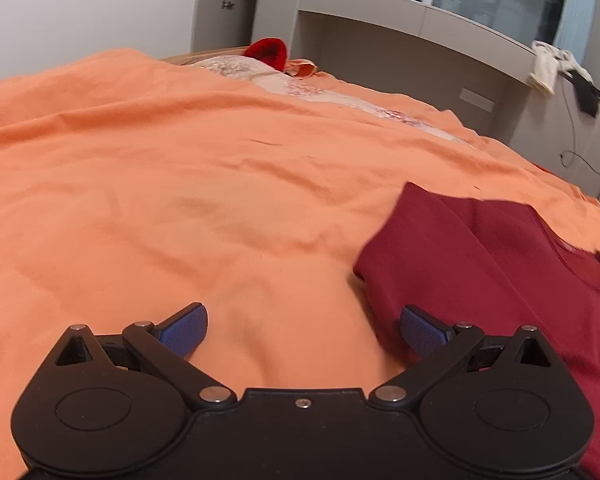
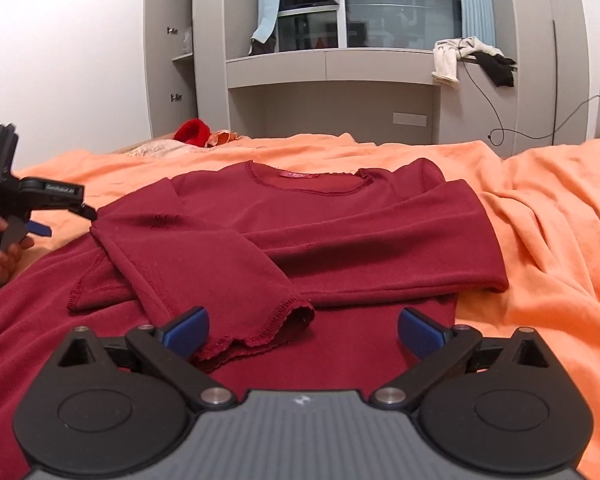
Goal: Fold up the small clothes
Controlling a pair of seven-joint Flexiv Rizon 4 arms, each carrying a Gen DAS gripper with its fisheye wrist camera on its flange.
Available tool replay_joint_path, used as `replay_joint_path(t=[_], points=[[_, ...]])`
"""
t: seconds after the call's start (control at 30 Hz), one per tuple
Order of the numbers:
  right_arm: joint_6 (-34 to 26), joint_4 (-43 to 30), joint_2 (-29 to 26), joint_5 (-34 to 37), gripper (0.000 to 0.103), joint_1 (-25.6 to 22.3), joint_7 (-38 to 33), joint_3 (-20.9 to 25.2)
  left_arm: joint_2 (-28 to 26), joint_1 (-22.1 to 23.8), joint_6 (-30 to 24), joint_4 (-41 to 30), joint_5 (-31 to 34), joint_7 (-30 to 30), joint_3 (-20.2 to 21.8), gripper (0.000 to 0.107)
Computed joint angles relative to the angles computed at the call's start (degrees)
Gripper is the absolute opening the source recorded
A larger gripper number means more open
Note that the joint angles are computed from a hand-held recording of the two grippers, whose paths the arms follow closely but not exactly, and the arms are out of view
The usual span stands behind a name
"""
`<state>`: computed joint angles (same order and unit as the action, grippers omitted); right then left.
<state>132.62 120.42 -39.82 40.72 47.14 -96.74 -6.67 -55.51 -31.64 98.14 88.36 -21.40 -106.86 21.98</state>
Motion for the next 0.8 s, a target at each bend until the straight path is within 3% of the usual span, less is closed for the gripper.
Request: replay_joint_path(t=[0.13, 0.3, 0.5, 0.6, 0.8], points=[[4.0, 1.2, -0.2, 2.2, 0.103, 0.8, 0.3, 1.3, 2.9, -2.7, 4.7, 6.1, 1.0, 1.2, 1.2, 0.102], [16.8, 3.8, -2.4, 3.9, 0.103, 0.3, 0.1, 6.4, 6.5, -5.2, 15.0, 15.3, 0.9, 4.3, -0.2, 0.102], [26.4, 7.5, -3.3, 7.3, 0.103, 1.0, -1.5, 12.1, 6.8, -14.3, 25.3, 24.3, -6.1, 9.9, 3.8, 0.102], [28.8, 9.6, -2.9, 9.7, 0.103, 2.8, -4.4, 14.1, 8.7, -15.8, 29.3, 28.8, -7.5, 11.3, 2.2, 0.102], [29.8, 12.9, -2.3, 13.2, 0.103, 7.5, -13.1, 16.3, 14.5, -11.4, 38.5, 37.2, 0.3, 9.9, -5.9, 0.102]])
